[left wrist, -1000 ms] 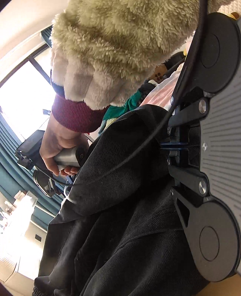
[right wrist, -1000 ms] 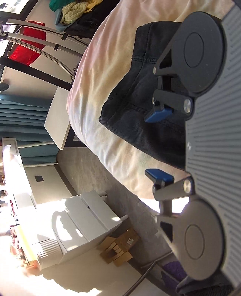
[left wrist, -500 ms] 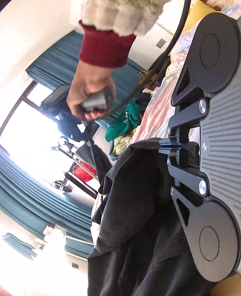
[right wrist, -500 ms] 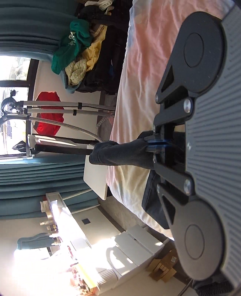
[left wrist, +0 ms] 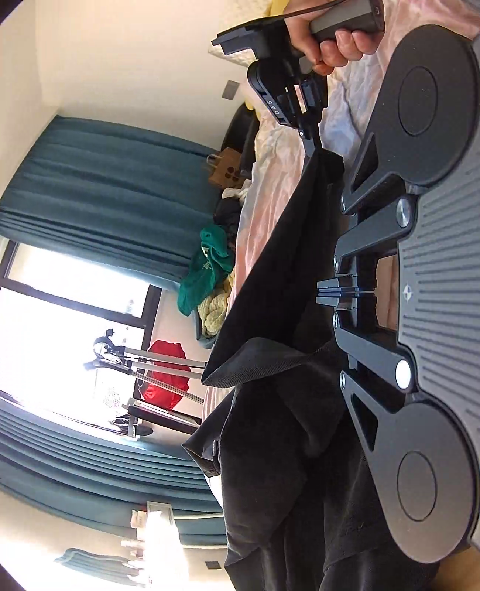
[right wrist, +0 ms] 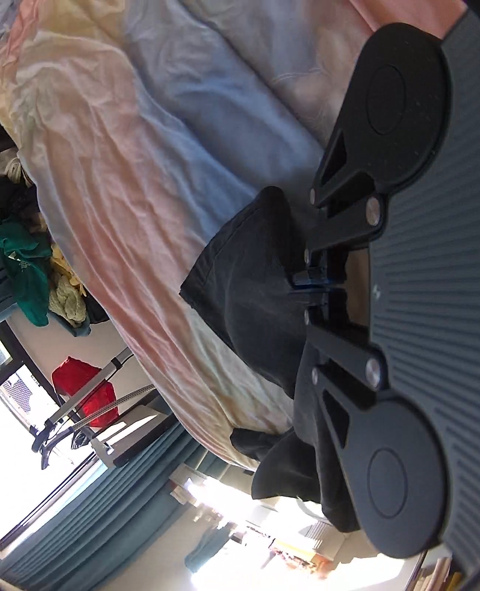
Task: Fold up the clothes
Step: 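Lift the sweatpants with the left gripper while the right gripper holds the leg end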
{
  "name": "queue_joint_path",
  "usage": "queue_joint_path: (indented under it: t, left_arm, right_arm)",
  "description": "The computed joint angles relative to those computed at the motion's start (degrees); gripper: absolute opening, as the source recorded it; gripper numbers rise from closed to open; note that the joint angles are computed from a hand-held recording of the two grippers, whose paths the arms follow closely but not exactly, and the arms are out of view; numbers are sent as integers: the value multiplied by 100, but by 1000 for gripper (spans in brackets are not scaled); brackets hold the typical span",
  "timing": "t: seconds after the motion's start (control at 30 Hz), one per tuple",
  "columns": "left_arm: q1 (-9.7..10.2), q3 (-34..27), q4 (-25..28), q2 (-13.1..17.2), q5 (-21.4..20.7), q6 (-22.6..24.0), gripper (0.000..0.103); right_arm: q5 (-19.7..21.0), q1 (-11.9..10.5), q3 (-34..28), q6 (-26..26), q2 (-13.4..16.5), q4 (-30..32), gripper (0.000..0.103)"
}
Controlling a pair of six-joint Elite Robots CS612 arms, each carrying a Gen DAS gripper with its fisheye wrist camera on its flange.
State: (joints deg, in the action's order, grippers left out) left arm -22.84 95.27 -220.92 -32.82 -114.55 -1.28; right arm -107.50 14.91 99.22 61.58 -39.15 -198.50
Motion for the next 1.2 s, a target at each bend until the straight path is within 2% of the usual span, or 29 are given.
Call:
queue_joint_path:
  t: [0.1,0.2,0.27,0.33,0.43,0.5,0.57,0.63,0.67,0.7,0.73,0.77,0.8,0.9,0.93,1.0,1.07,1.1,1.17,1.2]
  left_arm:
    - [-75,204,-59,-79,-12,588,2]
    - [-134,417,-132,-149,-50,880,5]
    - [-174,527,-116,-194,-17,950,7]
    - [-214,704,-148,-265,128,915,7]
    - [-199,901,-159,-375,230,587,8]
    - [-169,949,-92,-420,264,299,15]
    - [-105,894,119,-492,329,-107,18]
    - [-33,836,282,-528,328,-505,24]
    - [8,805,338,-528,296,-703,32]
    - [49,773,395,-528,263,-900,42]
    - [89,740,453,-528,230,-1097,46]
    - [129,684,496,-506,152,-1256,49]
    - [164,636,540,-485,97,-1397,51]
    - [228,481,635,-394,-11,-1633,55]
    - [242,433,660,-364,-27,-1676,55]
    - [263,336,745,-305,-72,-1785,55]
    - [278,226,853,-245,-157,-1939,55]
    - [284,172,881,-212,-218,-2027,55]
    - [278,84,903,-161,-286,-2132,56]
    - [284,49,915,-144,-344,-2140,56]
  right_arm:
    - [354,-16,243,509,153,-537,5]
    - [711,-44,274,1253,344,-1011,5]
    - [709,-25,247,1203,356,-947,5]
    - [735,-40,246,1244,376,-1043,7]
    - [894,-101,291,1652,459,-1406,8]
    - [996,-139,316,1971,526,-1656,10]
    - [1048,-158,299,1921,521,-1589,19]
    - [1051,-160,224,2033,615,-1794,56]
    - [1070,-160,147,2136,731,-2063,65]
    - [1257,-188,39,2163,838,-2232,79]
    - [1460,-219,-76,2188,945,-2385,80]
    - [1650,-254,-183,2097,1010,-2424,80]
    - [1627,-248,-260,1972,1033,-2389,80]
    - [1049,-175,-419,1647,1054,-2341,75]
    - [801,-152,-433,1643,1052,-2339,69]
    - [452,-138,-383,1935,1010,-2272,67]
    - [375,-173,-319,2362,1021,-2438,65]
    - [300,-182,-311,2399,1040,-2525,65]
    - [325,-234,-327,2207,1032,-2343,64]
    - [425,-270,-339,2105,1024,-2207,57]
